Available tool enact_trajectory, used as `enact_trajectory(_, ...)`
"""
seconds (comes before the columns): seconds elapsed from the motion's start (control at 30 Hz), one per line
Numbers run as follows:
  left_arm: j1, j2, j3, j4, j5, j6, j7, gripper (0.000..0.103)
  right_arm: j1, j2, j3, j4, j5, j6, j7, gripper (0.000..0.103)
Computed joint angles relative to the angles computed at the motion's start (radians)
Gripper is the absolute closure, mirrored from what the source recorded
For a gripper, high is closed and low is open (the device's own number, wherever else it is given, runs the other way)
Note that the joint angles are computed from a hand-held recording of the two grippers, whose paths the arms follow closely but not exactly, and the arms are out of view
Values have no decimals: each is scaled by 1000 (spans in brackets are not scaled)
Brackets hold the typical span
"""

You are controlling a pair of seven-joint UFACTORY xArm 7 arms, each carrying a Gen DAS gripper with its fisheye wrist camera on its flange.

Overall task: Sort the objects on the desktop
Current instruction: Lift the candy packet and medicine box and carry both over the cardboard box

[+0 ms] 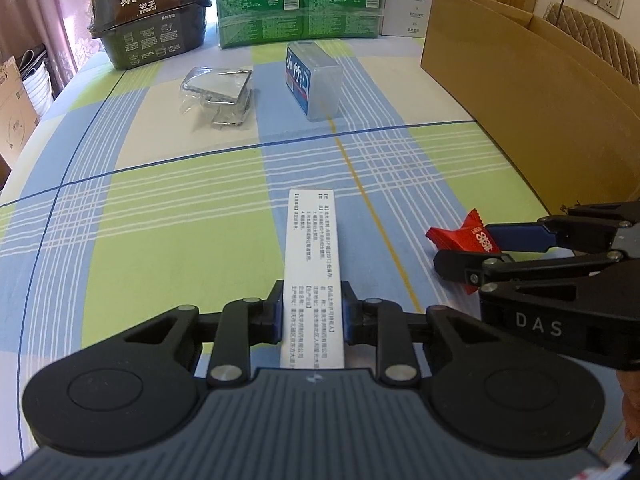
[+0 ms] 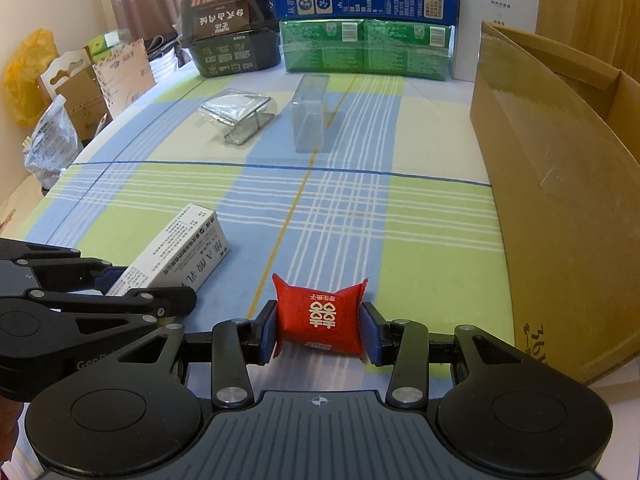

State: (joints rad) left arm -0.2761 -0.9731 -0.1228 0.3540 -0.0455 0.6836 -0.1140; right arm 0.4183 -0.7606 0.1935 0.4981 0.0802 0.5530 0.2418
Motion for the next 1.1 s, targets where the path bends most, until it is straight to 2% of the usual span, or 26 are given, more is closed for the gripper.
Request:
enact_trajectory(0.63, -12, -90, -5, 5, -20, 27, -48, 82, -8, -64, 15, -23, -19, -63, 44, 63)
enact_trajectory(0.9, -11, -173, -30, 22, -15, 115, -84, 82, 12, -152, 23, -50, -28, -18, 48, 63)
enact_trajectory(1.1, 1, -268, -47, 49, -2, 206, -114, 82, 27, -285, 21, -81, -22, 28, 55, 63)
